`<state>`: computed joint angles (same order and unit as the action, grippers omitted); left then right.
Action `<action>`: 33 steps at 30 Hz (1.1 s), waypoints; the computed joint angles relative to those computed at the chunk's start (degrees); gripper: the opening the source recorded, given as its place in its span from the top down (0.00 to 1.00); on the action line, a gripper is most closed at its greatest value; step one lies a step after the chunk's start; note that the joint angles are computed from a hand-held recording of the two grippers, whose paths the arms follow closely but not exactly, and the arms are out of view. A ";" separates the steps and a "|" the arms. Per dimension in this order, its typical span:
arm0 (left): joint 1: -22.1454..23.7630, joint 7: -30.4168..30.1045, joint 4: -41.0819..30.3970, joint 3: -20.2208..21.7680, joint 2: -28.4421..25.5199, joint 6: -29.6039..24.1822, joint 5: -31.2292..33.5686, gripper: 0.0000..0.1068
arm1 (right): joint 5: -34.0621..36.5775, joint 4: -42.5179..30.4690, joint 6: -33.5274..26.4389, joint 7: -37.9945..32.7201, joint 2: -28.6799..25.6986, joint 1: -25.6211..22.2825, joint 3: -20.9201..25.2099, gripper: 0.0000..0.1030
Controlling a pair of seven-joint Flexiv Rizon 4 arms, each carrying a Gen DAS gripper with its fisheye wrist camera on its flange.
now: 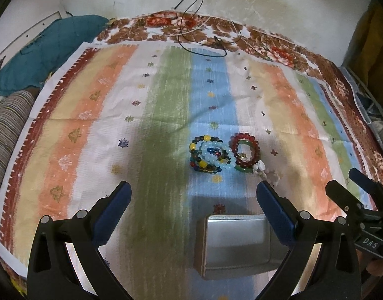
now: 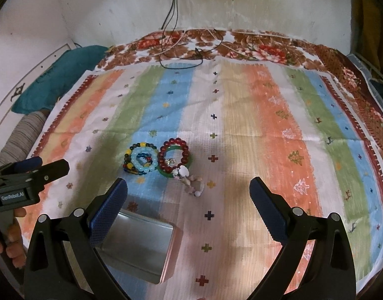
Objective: Organize jewelry
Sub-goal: 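Move the right tool toward the red bead bracelet while the left tool approaches the pale blue bracelet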
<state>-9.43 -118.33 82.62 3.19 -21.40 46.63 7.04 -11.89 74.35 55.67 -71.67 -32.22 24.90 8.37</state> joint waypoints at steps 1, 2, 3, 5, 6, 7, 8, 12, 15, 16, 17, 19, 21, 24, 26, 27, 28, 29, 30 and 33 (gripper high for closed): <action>0.17 0.22 -0.37 -0.16 -0.41 -0.21 -0.30 0.09 | 0.09 -0.45 -0.33 -0.09 -0.33 -0.02 0.06 0.04; 0.29 0.45 -0.82 -0.26 -0.87 -0.54 -0.54 0.09 | 0.16 -1.22 -0.92 -0.22 -0.86 -0.01 0.09 0.04; 0.37 0.65 -1.14 -0.29 -1.21 -0.76 -0.71 0.09 | 0.18 -1.61 -1.22 -0.33 -1.16 0.04 0.08 0.04; 0.60 1.11 -2.08 -0.36 -2.19 -1.39 -1.19 0.09 | 0.19 -2.86 -2.14 -0.73 -2.06 0.14 0.05 0.04; 0.68 1.28 -2.18 -0.35 -2.42 -1.48 -1.43 0.09 | 0.24 -3.31 -2.40 -0.91 -2.39 0.17 0.02 0.04; 0.87 1.52 -2.44 -0.43 -2.82 -1.64 -1.87 0.09 | 0.26 -3.96 -2.77 -1.10 -2.86 0.23 -0.02 0.04; 0.95 1.59 -2.67 -0.42 -3.14 -1.76 -2.17 0.09 | 0.24 -4.71 -3.21 -1.23 -3.41 0.33 -0.11 0.04; 1.58 2.05 -3.88 -0.67 -4.72 -2.14 -4.13 0.09 | 0.85 -7.07 -4.61 -1.73 -5.11 0.29 -0.12 0.04; 1.58 2.03 -5.11 -0.37 -5.94 -2.73 -4.41 0.09 | 0.86 -8.57 -5.35 -2.10 -6.29 0.54 -0.44 0.04; 1.56 2.01 -5.43 -0.25 -6.27 -2.99 -4.40 0.09 | 0.80 -9.12 -5.56 -2.28 -6.78 0.62 -0.56 0.04; 1.55 1.97 -5.82 -0.13 -6.66 -3.32 -4.38 0.09 | 0.78 -9.34 -5.66 -2.43 -7.03 0.67 -0.64 0.04; 1.65 2.05 -6.73 -0.01 -7.55 -4.21 -4.48 0.09 | 0.64 -10.59 -6.47 -2.81 -8.09 0.82 -0.83 0.04; 1.84 2.34 -7.47 -0.03 -8.29 -4.84 -4.73 0.09 | 0.71 -11.82 -7.25 -3.21 -9.06 0.90 -0.89 0.04; 2.27 2.82 -8.28 -0.17 -9.25 -5.30 -5.49 0.09 | 0.91 -13.40 -8.21 -3.75 -10.27 0.96 -0.99 0.04; 2.69 3.11 -8.55 -0.42 -9.78 -5.31 -6.42 0.09 | 1.18 -14.61 -8.82 -4.10 -11.16 1.00 -0.98 0.04; 2.76 3.14 -8.88 -0.45 -10.12 -5.48 -6.70 0.09 | 1.23 -14.88 -8.92 -4.12 -11.39 1.10 -1.09 0.04; 2.86 3.22 -9.24 -0.51 -10.51 -5.71 -7.03 0.09 | 1.22 -15.25 -8.99 -4.06 -11.72 1.20 -1.25 0.04; 2.93 3.30 -9.43 -0.54 -10.77 -5.85 -7.29 0.09 | 1.25 -15.36 -8.94 -4.03 -11.87 1.26 -1.35 0.04; 3.09 3.46 -9.81 -0.67 -11.18 -6.15 -7.72 0.09 | 1.34 -15.92 -9.29 -4.15 -12.26 1.28 -1.32 0.04; 3.54 3.91 -11.01 -1.11 -12.38 -7.35 -9.10 0.09 | 1.51 -17.55 -10.05 -4.68 -13.36 1.45 -1.34 0.04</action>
<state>-5.89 -114.42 71.62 2.08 -33.78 39.28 -2.06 -10.38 56.80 45.62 -76.35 -45.58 26.34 7.04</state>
